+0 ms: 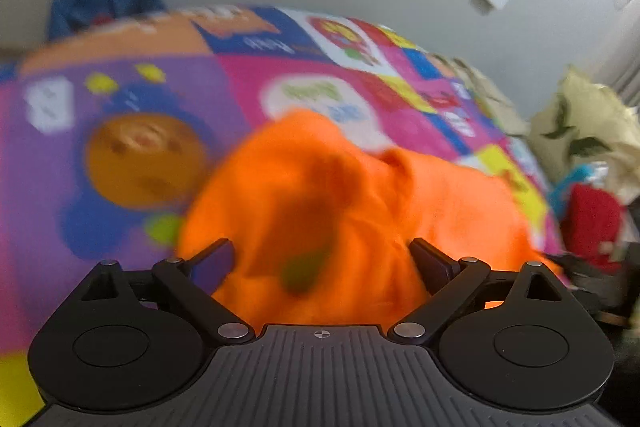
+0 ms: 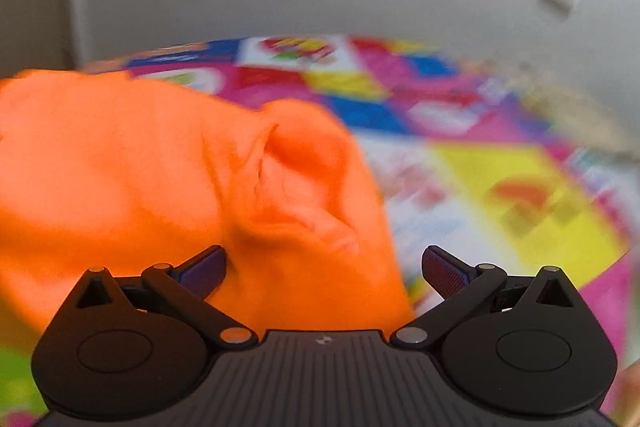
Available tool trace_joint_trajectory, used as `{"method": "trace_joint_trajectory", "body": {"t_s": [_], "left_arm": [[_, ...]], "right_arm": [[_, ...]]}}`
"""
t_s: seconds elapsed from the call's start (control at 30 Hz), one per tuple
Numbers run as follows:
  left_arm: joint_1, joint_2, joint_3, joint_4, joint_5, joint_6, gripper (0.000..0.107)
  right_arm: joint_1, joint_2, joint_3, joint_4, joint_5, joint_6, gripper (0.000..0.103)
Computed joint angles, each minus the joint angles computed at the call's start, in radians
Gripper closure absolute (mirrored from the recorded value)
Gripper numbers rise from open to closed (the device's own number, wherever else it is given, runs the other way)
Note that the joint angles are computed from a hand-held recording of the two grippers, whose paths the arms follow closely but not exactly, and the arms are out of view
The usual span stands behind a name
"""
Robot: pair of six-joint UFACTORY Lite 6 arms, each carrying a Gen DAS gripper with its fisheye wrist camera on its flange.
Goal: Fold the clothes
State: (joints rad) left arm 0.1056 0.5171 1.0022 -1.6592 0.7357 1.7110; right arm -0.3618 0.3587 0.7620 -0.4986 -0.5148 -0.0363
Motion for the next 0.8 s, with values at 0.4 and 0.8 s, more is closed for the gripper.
{"method": "trace_joint_trajectory", "body": {"t_s": [0.4, 0.8], "left_arm": [[-0.024, -0.493, -0.347, -0.221, -0.052, 0.265, 0.008], [-0.240, -0.116, -0.191, -1.127, -0.318, 1.059, 0.006]], "right_arm": [[-0.010, -0.235, -0.140, -0.262, -0.295, 0.387, 0.000], [0.218, 0.144, 0.097, -0.072, -0.075, 0.339, 0.000]]}}
